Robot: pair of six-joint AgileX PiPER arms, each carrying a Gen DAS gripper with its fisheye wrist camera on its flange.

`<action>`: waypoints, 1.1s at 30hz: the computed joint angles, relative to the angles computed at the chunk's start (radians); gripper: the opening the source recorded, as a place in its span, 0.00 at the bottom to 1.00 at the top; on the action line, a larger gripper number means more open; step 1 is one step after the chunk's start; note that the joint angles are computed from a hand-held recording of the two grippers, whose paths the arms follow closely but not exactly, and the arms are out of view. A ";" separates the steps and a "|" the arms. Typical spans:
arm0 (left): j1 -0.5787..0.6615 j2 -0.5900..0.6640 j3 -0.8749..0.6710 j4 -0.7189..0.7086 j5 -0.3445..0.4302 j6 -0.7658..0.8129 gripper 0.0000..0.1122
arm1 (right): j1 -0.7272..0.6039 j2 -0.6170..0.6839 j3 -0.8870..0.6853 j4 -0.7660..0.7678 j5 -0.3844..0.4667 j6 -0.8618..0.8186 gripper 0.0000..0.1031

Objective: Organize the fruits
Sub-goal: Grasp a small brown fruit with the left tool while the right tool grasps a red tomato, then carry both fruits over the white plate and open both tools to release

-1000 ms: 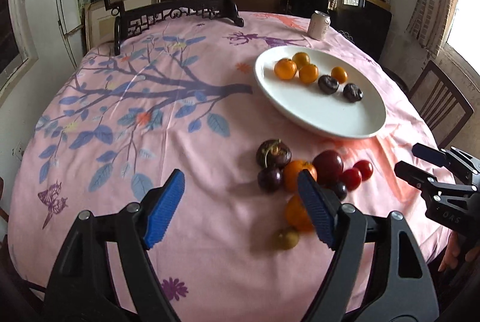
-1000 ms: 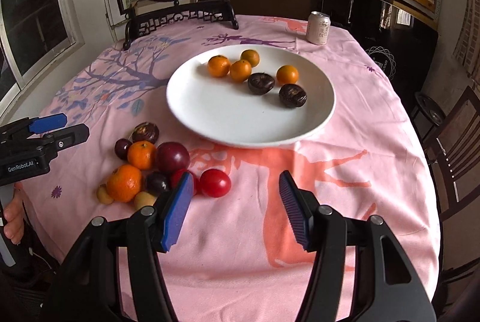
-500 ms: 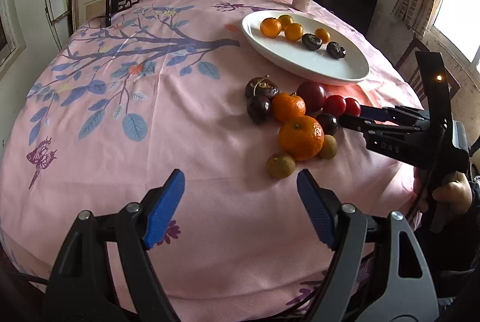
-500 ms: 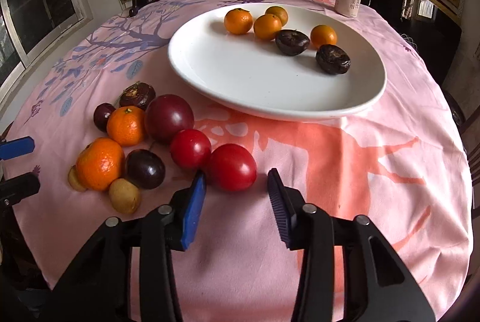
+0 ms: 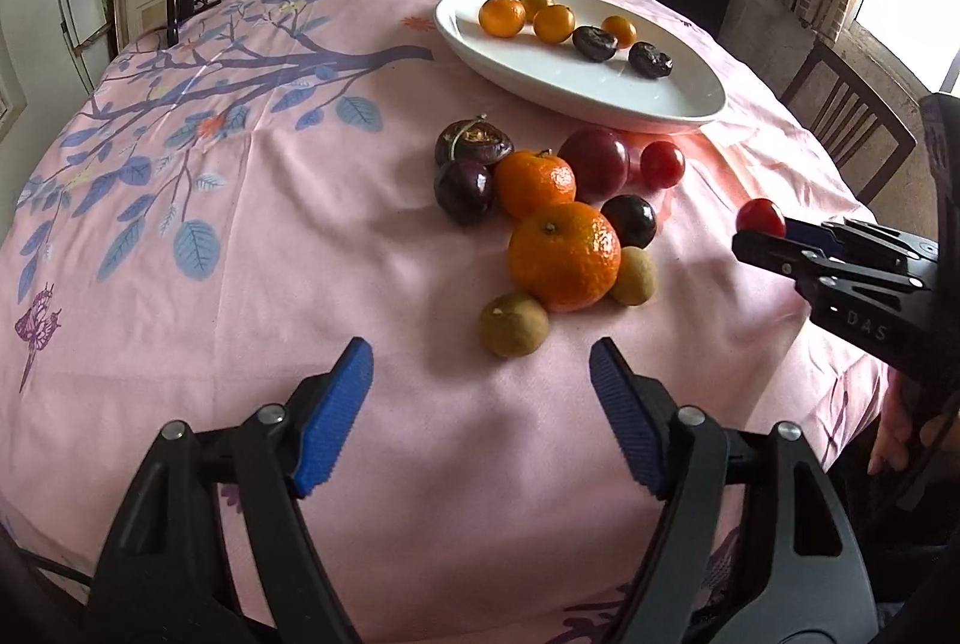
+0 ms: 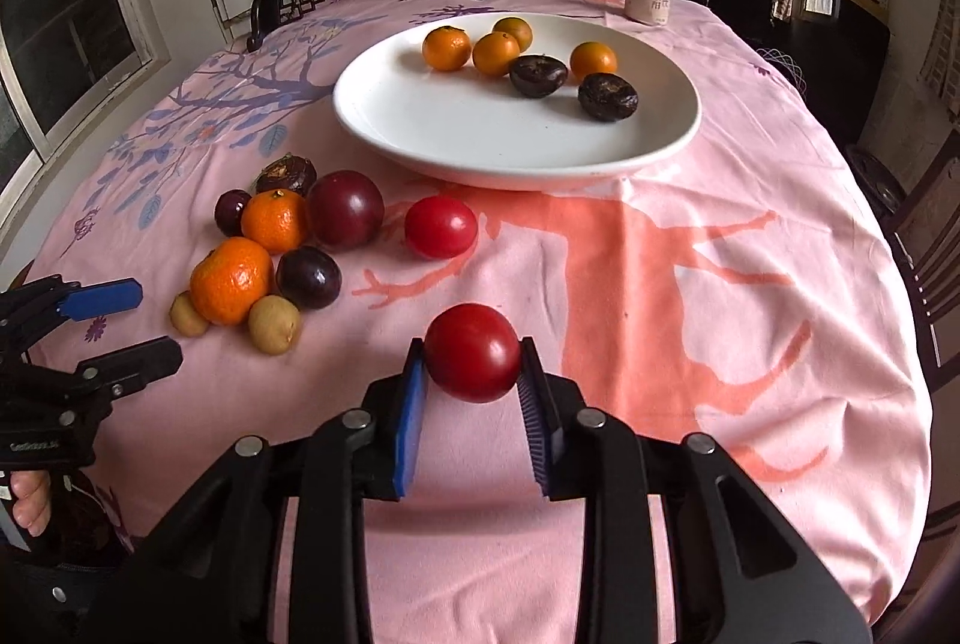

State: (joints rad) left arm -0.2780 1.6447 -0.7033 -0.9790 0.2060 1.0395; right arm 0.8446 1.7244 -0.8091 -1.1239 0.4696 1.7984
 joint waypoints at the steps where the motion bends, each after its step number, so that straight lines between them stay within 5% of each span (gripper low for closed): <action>1: -0.006 0.017 -0.014 0.037 -0.002 -0.038 0.53 | 0.003 -0.011 0.015 -0.014 -0.002 0.026 0.29; 2: -0.007 0.037 -0.028 0.042 0.004 -0.043 0.42 | 0.005 -0.021 0.025 -0.023 -0.001 0.045 0.29; 5: -0.024 0.052 -0.034 -0.032 -0.019 0.035 0.39 | 0.016 -0.044 0.043 -0.048 0.011 0.094 0.29; 8: -0.015 0.050 -0.034 -0.124 0.014 0.136 0.23 | 0.031 -0.056 0.052 -0.065 0.020 0.129 0.29; 14: -0.004 -0.002 0.000 -0.190 0.012 0.205 0.23 | 0.055 -0.067 0.047 -0.069 0.033 0.135 0.29; 21: -0.003 -0.062 0.000 -0.101 0.036 0.125 0.23 | 0.047 -0.081 0.055 -0.083 0.028 0.149 0.29; 27: -0.039 -0.020 -0.126 0.148 0.075 -0.117 0.23 | -0.001 -0.097 0.059 -0.084 0.002 0.119 0.29; 33: -0.082 0.158 -0.520 0.600 0.203 -0.591 0.23 | -0.177 -0.091 -0.065 0.095 -0.056 -0.231 0.29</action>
State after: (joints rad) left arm -0.3604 1.8031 -1.2238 -0.3793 0.4089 0.4480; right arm 0.6677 1.6330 -0.8740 -1.0285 0.4133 1.5672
